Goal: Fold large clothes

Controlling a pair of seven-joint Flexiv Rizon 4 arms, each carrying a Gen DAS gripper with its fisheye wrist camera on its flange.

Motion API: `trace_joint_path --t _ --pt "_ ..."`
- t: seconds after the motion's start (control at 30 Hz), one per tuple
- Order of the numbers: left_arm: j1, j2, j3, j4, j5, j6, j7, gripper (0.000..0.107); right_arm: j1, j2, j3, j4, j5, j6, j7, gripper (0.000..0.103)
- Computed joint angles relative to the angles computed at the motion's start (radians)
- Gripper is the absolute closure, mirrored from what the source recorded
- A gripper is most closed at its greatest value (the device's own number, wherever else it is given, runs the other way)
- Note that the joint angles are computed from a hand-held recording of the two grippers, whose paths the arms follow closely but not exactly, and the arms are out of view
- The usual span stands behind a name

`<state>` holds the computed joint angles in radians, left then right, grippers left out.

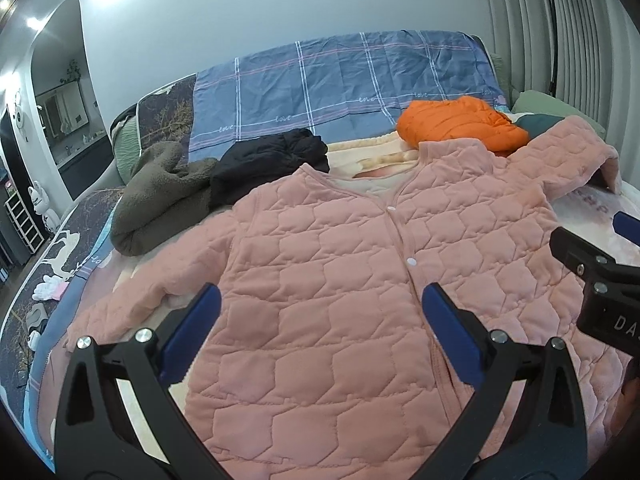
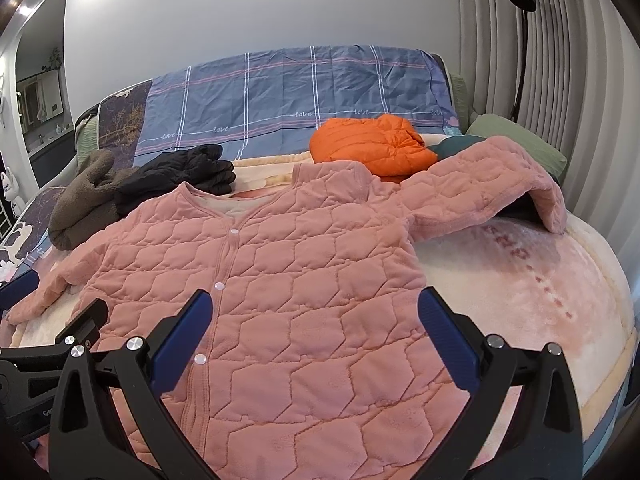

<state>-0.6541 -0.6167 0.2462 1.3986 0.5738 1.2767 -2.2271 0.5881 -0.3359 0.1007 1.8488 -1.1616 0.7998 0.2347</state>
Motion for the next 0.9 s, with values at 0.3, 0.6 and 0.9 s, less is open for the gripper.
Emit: trace_joint_path --t 0.3,0.6,0.9 --pt "0.006 0.001 0.000 0.021 -0.020 0.064 0.012 0.006 0.004 -0.002 0.002 -0.004 0.003 -0.006 -0.010 0.001" --pt "-0.004 -0.005 0.017 0.024 -0.047 0.077 0.026 0.006 0.007 -0.003 0.002 -0.006 0.011 -0.010 -0.011 0.001" --pt "-0.020 -0.010 0.048 0.034 -0.063 0.113 0.006 0.006 0.005 -0.002 0.003 -0.004 0.017 -0.010 -0.017 0.001"
